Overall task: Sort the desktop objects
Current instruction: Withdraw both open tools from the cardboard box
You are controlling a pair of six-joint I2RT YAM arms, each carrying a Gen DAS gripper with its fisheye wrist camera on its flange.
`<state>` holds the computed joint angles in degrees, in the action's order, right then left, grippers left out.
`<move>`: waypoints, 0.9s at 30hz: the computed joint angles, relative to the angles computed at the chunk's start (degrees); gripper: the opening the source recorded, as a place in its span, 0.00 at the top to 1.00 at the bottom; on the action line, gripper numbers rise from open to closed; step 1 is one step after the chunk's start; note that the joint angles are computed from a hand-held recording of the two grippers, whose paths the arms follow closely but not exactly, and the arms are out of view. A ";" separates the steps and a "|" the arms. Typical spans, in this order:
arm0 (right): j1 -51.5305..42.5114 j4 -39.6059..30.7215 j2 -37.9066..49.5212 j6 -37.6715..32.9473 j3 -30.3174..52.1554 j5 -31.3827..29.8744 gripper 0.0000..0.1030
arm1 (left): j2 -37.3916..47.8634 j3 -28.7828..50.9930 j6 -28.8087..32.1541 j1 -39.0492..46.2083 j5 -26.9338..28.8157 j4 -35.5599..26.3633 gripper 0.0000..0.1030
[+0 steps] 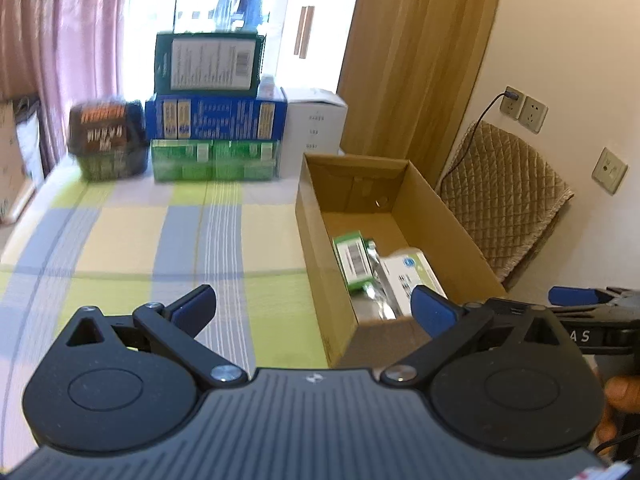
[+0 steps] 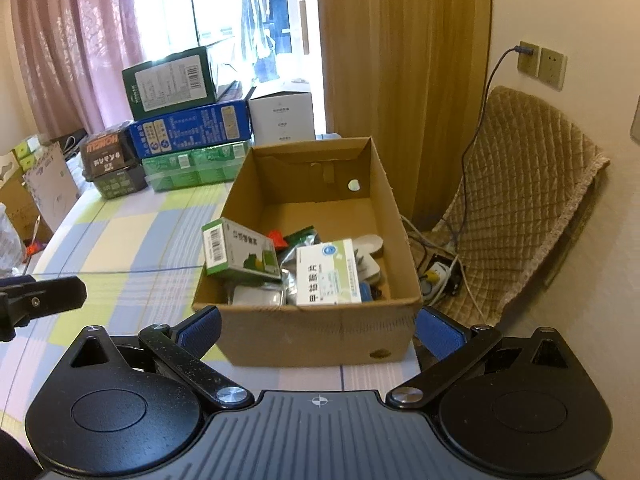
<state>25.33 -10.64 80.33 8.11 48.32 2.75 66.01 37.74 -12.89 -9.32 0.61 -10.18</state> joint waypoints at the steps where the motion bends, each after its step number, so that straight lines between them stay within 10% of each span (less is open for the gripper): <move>1: 0.47 -0.54 -0.98 0.31 -0.53 0.45 0.02 | -1.33 -0.42 -0.57 0.23 0.63 -1.30 0.01; 27: 8.34 -15.17 -22.86 8.47 -8.40 4.55 0.02 | -19.31 -4.56 -2.88 -8.50 -6.37 -15.89 0.01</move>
